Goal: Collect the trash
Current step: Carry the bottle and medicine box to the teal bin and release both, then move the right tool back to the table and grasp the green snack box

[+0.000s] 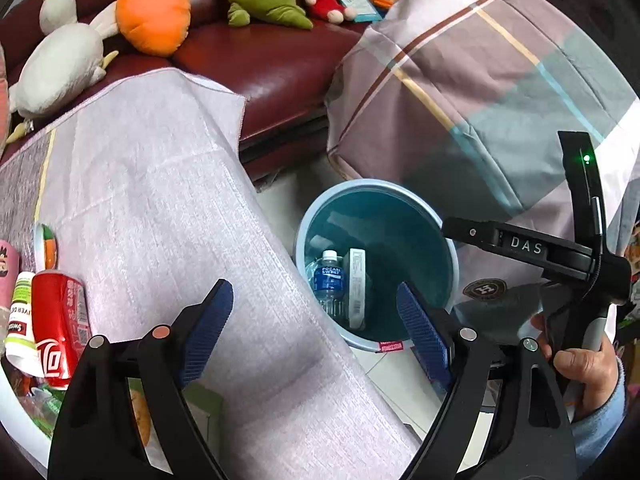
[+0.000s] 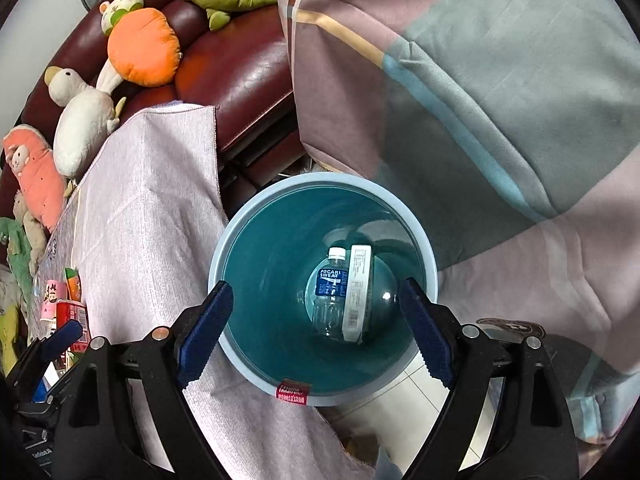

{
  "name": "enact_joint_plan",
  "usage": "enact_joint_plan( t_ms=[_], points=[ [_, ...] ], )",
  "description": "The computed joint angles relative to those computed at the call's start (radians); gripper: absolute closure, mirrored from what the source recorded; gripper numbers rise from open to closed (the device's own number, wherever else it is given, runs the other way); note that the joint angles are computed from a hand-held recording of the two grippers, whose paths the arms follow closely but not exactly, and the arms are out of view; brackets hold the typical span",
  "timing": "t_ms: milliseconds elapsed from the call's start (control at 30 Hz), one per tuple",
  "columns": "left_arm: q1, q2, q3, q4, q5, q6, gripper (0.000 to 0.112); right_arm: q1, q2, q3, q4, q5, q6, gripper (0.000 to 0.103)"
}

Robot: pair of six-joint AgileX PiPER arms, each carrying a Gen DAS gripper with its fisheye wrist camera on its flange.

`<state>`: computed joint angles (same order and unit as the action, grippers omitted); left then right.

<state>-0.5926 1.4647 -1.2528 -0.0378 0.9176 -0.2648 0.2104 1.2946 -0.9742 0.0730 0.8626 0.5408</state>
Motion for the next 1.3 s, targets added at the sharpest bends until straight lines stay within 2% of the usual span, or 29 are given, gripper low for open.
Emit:
enact_joint_plan(
  t_ms=[300, 567, 667, 800, 933, 1033, 1100, 1300],
  points=[
    [0.046, -0.135, 0.089, -0.014, 0.016, 0.015, 0.027, 0.132, -0.059, -0.031, -0.082, 0.084, 0.135, 0.021],
    [0.214, -0.324, 0.204, -0.090, 0.071, 0.121, 0.025, 0.374, -0.035, -0.135, -0.196, 0.161, 0.321, 0.021],
    [0.325, -0.400, 0.242, -0.137, 0.105, 0.203, 0.024, 0.482, 0.010, -0.195, -0.230, 0.186, 0.387, 0.021],
    [0.579, -0.480, 0.284, -0.254, 0.177, 0.409, 0.023, 0.603, 0.087, -0.282, -0.274, 0.218, 0.456, 0.021],
    [0.886, -0.514, 0.322, -0.386, 0.259, 0.644, 0.023, 0.681, 0.166, -0.370, -0.303, 0.259, 0.485, 0.021],
    [1.013, -0.513, 0.344, -0.419, 0.286, 0.727, 0.023, 0.713, 0.216, -0.428, -0.309, 0.280, 0.489, 0.021],
    [1.017, -0.519, 0.368, -0.404, 0.269, 0.733, 0.023, 0.727, 0.245, -0.462, -0.315, 0.292, 0.493, 0.021],
    [0.869, -0.543, 0.455, -0.247, 0.146, 0.599, 0.023, 0.728, 0.288, -0.493, -0.302, 0.296, 0.481, 0.021]
  ],
)
